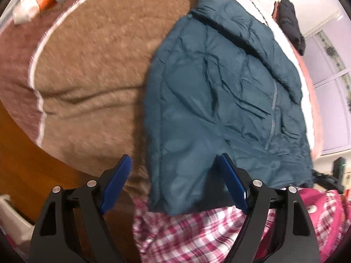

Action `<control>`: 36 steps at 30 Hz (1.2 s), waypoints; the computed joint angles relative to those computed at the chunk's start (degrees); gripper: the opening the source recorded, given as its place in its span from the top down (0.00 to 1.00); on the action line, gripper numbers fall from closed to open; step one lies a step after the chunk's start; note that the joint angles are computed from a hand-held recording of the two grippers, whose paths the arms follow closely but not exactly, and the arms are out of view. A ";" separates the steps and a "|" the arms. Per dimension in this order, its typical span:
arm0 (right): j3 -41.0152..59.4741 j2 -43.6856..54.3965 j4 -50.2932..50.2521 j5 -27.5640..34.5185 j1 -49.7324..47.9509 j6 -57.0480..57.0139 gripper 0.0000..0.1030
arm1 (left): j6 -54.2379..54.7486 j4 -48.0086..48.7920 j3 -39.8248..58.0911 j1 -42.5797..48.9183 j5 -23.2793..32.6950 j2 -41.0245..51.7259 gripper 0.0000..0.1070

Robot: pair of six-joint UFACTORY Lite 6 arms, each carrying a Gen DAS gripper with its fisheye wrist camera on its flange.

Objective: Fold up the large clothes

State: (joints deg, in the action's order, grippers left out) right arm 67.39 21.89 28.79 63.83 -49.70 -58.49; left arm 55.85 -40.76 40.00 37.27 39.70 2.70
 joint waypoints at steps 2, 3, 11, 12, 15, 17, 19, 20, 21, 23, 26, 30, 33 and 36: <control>0.75 1.28 0.01 1.03 -0.34 0.28 0.50 | 2.91 -2.37 -0.14 1.10 2.04 1.25 0.34; 0.98 1.72 0.01 1.43 -0.51 0.28 0.50 | 3.99 -3.31 0.10 1.74 3.35 2.04 0.40; 1.09 1.77 0.53 2.97 -1.59 -1.61 0.62 | 8.01 -6.31 0.10 4.15 7.15 0.96 0.78; 0.90 1.58 0.96 3.52 -1.81 -2.22 0.73 | 8.25 -6.46 0.25 4.34 7.46 0.64 0.82; 1.40 0.97 3.34 6.32 -2.52 -3.88 0.86 | 8.89 -7.39 0.43 4.30 8.62 -1.16 0.88; 1.42 0.11 4.81 7.08 -2.71 -4.68 0.88 | 8.94 -8.00 0.92 3.69 8.92 -2.11 0.89; 2.25 -0.05 6.99 8.73 -3.11 -4.86 0.89 | 8.20 -8.66 1.77 3.21 9.59 -2.88 0.89; 3.08 0.08 8.28 9.99 -3.32 -4.73 0.89 | 8.23 -9.07 2.25 3.36 10.15 -3.00 0.89; 3.84 -0.01 9.74 11.37 -3.70 -4.98 0.89 | 8.14 -9.67 2.92 3.38 10.96 -3.46 0.89; 4.83 -0.55 12.45 12.97 -4.02 -5.92 0.89 | 7.33 -10.20 4.58 3.09 12.19 -4.45 0.89; 6.56 -1.28 14.90 14.72 -3.76 -6.24 0.89 | 6.89 -11.44 6.66 2.12 13.62 -6.04 0.89; 11.09 0.04 18.92 17.04 -3.27 -5.20 0.89 | 5.12 -13.66 10.26 0.30 14.66 -7.19 0.89; 17.89 2.66 22.23 18.77 -1.76 -2.61 0.89 | 2.12 -14.47 16.17 -2.69 14.18 -6.11 0.89; 28.10 6.88 25.81 20.50 0.92 1.95 0.89 | -0.63 -14.18 22.98 -5.68 13.17 -3.92 0.89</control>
State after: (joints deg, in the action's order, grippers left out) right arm 95.48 28.77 54.60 84.33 -48.78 -56.55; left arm 55.22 -54.94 62.98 31.59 52.87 -1.22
